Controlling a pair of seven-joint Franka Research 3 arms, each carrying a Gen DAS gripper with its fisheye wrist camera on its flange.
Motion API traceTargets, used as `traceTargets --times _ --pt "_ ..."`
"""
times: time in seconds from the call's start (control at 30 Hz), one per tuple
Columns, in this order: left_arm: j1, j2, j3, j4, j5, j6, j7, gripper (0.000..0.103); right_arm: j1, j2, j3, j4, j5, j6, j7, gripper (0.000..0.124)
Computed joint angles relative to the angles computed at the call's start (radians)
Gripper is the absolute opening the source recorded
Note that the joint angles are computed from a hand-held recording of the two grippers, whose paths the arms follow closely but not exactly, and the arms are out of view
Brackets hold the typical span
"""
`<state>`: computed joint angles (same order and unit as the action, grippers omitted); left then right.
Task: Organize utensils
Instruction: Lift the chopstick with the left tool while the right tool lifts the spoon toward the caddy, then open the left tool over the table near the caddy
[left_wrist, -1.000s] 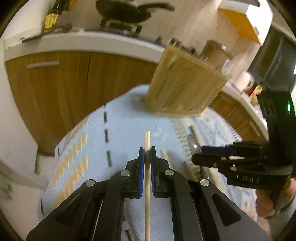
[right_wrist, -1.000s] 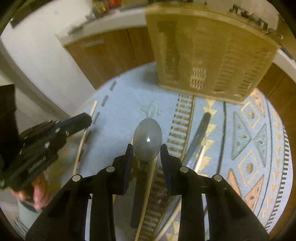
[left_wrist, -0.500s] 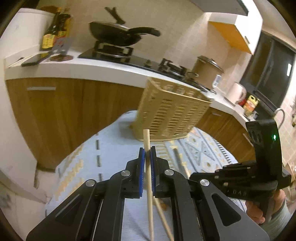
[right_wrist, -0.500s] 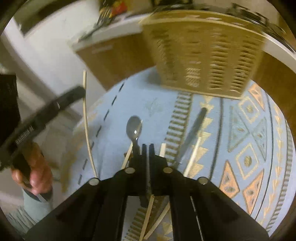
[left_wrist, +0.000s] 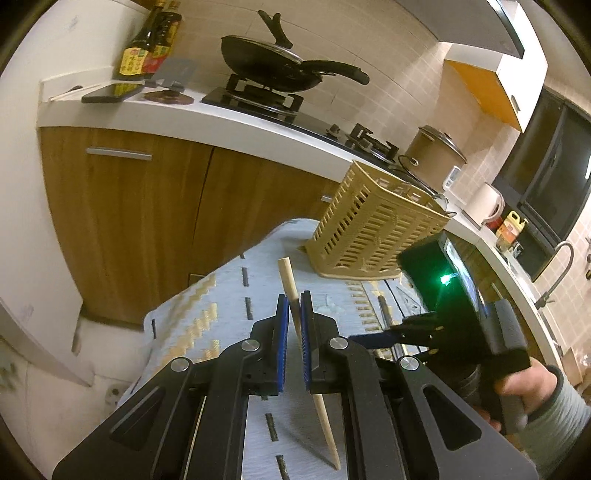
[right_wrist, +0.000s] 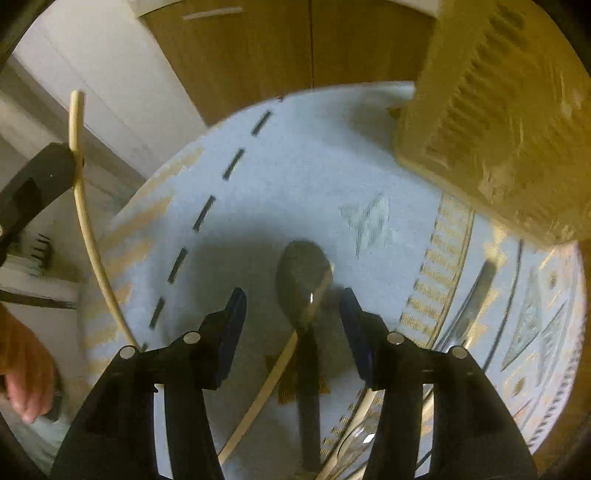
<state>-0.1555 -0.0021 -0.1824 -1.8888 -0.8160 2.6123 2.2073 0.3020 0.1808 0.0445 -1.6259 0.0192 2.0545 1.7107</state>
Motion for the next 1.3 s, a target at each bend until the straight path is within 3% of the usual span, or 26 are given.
traceTargets --times 0.07,0.1,0.27,0.53,0.67,0.77,0.93,1.1,1.13,1.17,1.2,1.3 --pt "0.001 0.003 0.000 0.003 -0.007 -0.002 0.006 0.005 0.020 0.007 -0.001 0.007 -0.069 0.000 0.024 0.040" --pt "0.001 0.004 0.000 0.003 -0.010 -0.003 0.008 0.005 0.016 0.005 0.001 0.005 -0.054 0.006 0.015 0.029" --pt "0.001 0.003 -0.003 0.005 -0.038 -0.006 0.030 0.005 -0.001 -0.066 -0.002 -0.091 -0.014 0.072 0.003 0.028" --pt "-0.026 -0.038 0.000 -0.013 -0.177 0.007 0.169 0.004 -0.065 -0.437 -0.002 -0.490 0.161 0.399 -0.094 0.028" --pt "-0.051 -0.058 0.002 -0.011 -0.270 0.018 0.244 0.004 -0.087 -0.573 0.011 -0.617 0.192 0.536 -0.105 0.029" --pt "-0.069 -0.065 0.002 0.002 -0.306 0.030 0.277 0.000 -0.134 -0.595 0.055 -0.619 0.168 0.610 -0.049 0.029" --pt "-0.092 -0.052 -0.008 0.058 -0.304 0.054 0.303 0.000 -0.167 -0.625 0.070 -0.602 0.124 0.723 -0.002 0.029" --pt "-0.091 -0.034 -0.017 0.089 -0.159 0.060 0.207 0.000 -0.150 -0.623 0.043 -0.595 0.156 0.731 -0.017 0.029" --pt "-0.085 -0.030 -0.014 0.087 -0.134 0.058 0.173 0.005 -0.146 -0.626 0.039 -0.597 0.164 0.724 -0.020 0.029" --pt "-0.077 -0.023 -0.008 0.088 -0.103 0.037 0.132 0.019 -0.142 -0.627 0.032 -0.605 0.175 0.715 -0.028 0.029" --pt "-0.063 -0.005 -0.001 0.099 -0.037 -0.004 0.055 0.025 -0.138 -0.622 0.024 -0.611 0.184 0.713 -0.038 0.029" --pt "-0.022 0.083 0.005 0.173 0.089 -0.123 -0.118 0.028 -0.131 -0.608 0.013 -0.620 0.214 0.693 -0.048 0.029"
